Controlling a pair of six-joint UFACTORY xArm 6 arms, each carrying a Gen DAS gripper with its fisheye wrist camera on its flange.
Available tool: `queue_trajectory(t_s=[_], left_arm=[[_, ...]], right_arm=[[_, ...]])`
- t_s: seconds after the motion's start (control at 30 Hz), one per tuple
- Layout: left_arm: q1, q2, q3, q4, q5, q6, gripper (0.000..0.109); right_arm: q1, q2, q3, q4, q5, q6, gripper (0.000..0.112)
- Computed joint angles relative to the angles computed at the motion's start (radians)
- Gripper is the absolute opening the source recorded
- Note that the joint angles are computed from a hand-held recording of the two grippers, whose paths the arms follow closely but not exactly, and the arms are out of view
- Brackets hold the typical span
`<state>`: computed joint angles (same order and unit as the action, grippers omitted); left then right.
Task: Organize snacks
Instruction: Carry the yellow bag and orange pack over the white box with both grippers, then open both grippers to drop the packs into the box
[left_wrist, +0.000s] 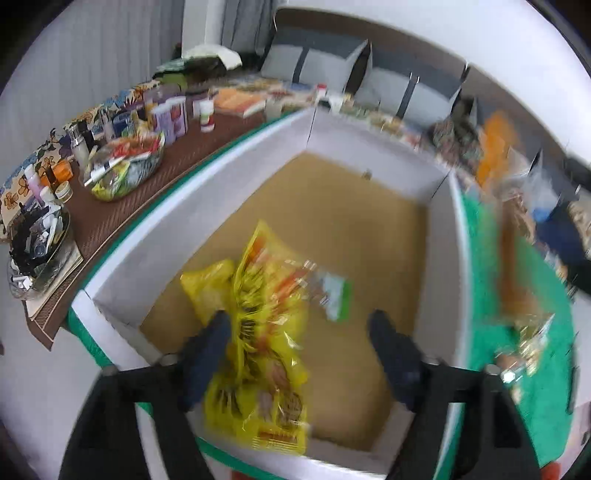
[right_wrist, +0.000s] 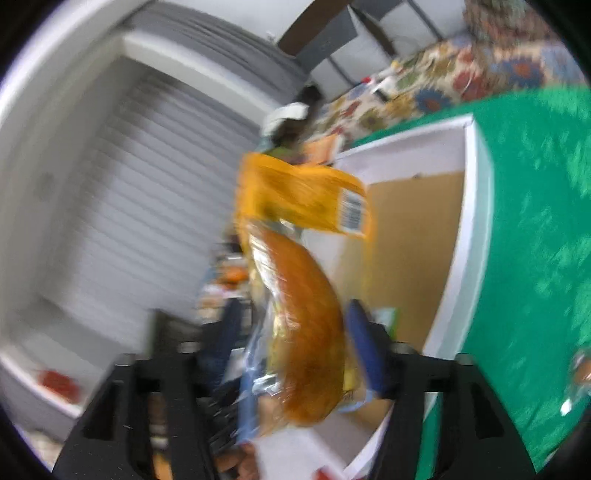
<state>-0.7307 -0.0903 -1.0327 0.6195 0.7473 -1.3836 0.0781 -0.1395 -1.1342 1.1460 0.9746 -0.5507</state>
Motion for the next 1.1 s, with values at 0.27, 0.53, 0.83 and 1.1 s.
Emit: queue_trajectory(t_s=[0.27, 0.53, 0.83, 1.1], left_arm=[[-0.018, -0.006, 0.030, 0.189, -0.146, -0.091, 0.079], [-0.040, 0.166, -0.134, 0.139, -0.217, 0.041, 0.079], [-0.142, 0.436, -0.470, -0.118, 0.064, 0.430, 0.079], [-0.174, 0.410, -0.433, -0.139, 0.094, 0.326, 0.079]], right_arm=[[-0.024, -0.126, 0.236, -0.330, -0.302, -0.130, 0.074], [-0.450, -0.220, 0.589, -0.344, -0.663, -0.600, 0.073], [-0.788, 0.038, 0.449, -0.193, -0.805, -0.842, 0.073], [-0.839, 0.115, 0.375, -0.277, -0.740, -0.674, 0.081]])
